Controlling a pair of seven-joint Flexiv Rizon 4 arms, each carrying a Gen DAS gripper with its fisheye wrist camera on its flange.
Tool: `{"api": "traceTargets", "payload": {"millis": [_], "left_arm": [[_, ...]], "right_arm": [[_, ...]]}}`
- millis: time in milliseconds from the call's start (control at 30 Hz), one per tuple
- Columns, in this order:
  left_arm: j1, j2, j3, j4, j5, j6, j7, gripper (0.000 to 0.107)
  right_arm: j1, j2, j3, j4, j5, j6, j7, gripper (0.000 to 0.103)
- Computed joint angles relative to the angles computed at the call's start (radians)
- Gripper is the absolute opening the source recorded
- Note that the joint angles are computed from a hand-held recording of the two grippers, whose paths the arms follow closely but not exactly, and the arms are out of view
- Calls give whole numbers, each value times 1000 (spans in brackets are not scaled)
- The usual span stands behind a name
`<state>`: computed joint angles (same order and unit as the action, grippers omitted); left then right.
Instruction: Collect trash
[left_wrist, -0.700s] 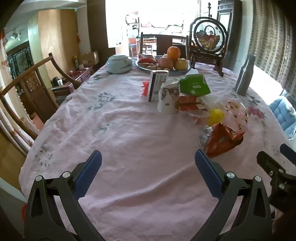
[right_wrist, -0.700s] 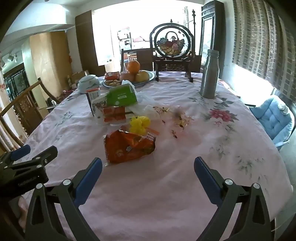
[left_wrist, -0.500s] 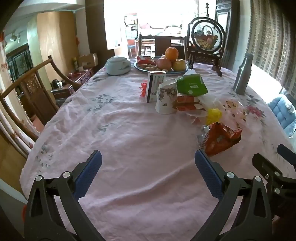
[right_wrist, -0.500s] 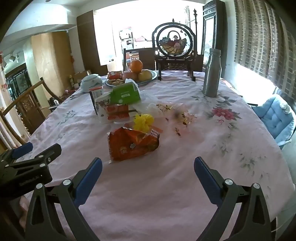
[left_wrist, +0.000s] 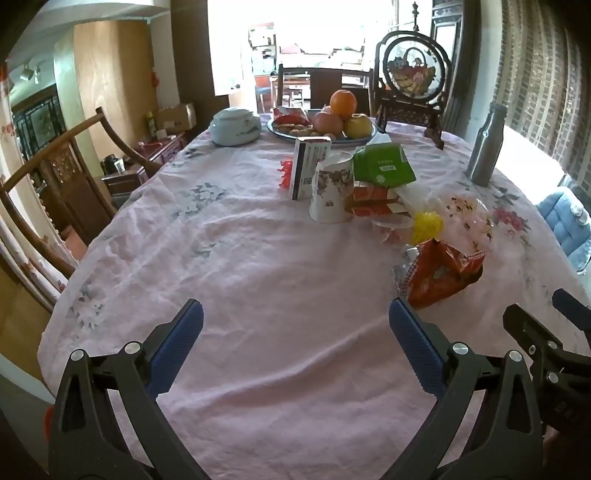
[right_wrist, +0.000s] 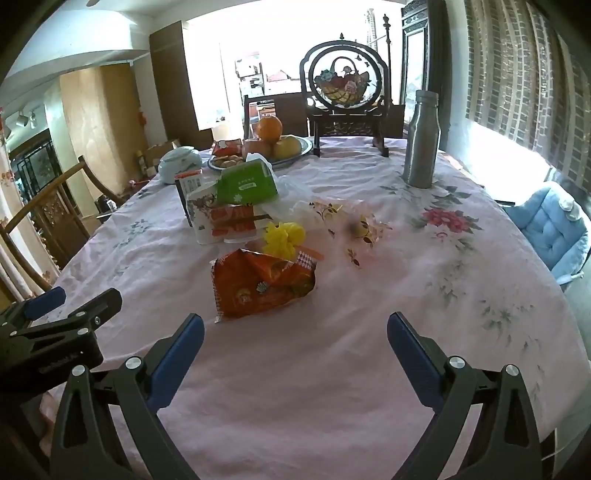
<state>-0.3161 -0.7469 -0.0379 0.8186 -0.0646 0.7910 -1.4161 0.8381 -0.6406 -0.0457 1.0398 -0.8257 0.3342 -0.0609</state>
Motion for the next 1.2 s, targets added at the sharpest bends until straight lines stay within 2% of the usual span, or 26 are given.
{"api": "traceTargets", "payload": {"millis": [1200], "left_arm": [[6,21,-8,39,-14,27,25,97]], "right_arm": [[0,2,0,14,-8,14,7,98]]}}
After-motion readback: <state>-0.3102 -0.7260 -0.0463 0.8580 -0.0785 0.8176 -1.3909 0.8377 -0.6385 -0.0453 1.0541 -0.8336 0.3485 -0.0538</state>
